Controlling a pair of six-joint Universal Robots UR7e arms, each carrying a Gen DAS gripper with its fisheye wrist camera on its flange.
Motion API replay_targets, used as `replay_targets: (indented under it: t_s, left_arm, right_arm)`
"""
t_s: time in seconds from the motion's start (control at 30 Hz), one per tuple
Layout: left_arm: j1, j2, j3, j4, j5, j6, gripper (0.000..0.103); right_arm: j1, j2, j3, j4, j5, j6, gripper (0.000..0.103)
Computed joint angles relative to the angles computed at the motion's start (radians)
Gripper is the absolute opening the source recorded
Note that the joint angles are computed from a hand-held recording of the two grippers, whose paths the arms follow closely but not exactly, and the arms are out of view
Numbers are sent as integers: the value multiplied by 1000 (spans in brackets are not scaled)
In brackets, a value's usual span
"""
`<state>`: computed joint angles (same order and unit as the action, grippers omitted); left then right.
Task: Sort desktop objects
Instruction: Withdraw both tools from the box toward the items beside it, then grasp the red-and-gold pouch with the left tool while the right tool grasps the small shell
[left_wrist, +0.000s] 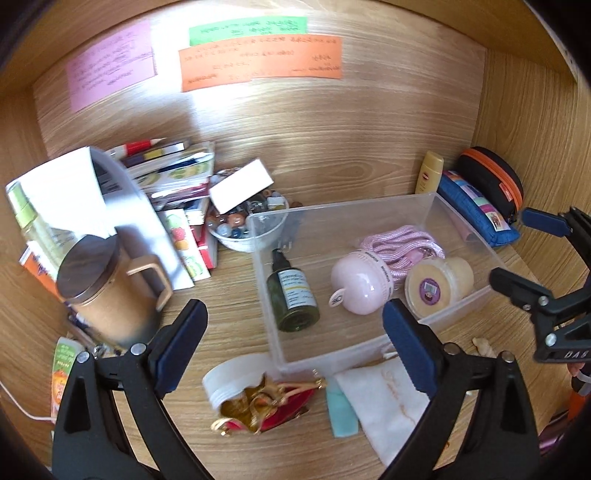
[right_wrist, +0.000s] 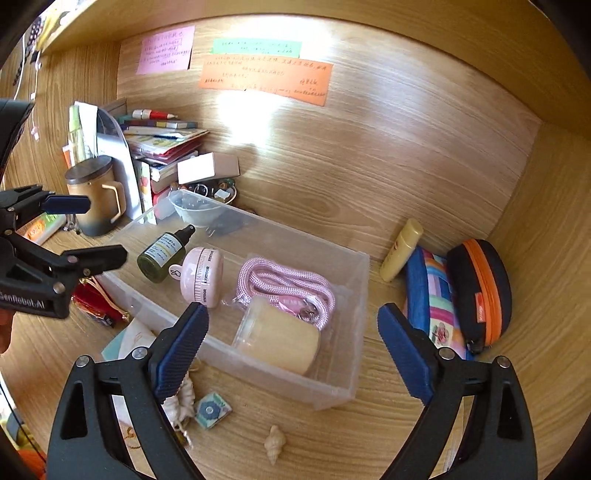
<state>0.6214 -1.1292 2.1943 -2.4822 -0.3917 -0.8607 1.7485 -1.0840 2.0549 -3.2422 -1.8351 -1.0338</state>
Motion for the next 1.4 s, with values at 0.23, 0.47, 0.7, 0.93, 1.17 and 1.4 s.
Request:
replay_targets:
  t_s: [0.23, 0.47, 0.7, 0.93, 1.17, 1.4]
  left_arm:
    - [-21, -89, 50, 153, 3, -177, 97]
    - [-14, -117, 92, 157, -38, -231, 98]
    - [2, -110, 125, 97, -82, -219, 98]
    - [24, -108, 151, 35, -118, -217, 98]
    - [60, -91, 171, -67, -157, -183, 98]
    - [74, -79, 193, -169, -168, -147, 97]
  right_arm:
    - [-22, -46, 39, -23, 18, 27, 96]
    - [-44, -58, 73, -32, 5, 36, 97]
    - [-66, -53, 94, -44, -12, 47, 97]
    - [-90, -32, 105, -51, -43, 52, 97]
    - [-124, -13, 104, -24, -57, 89, 97]
    - [-146, -5, 108, -35, -57, 90, 95]
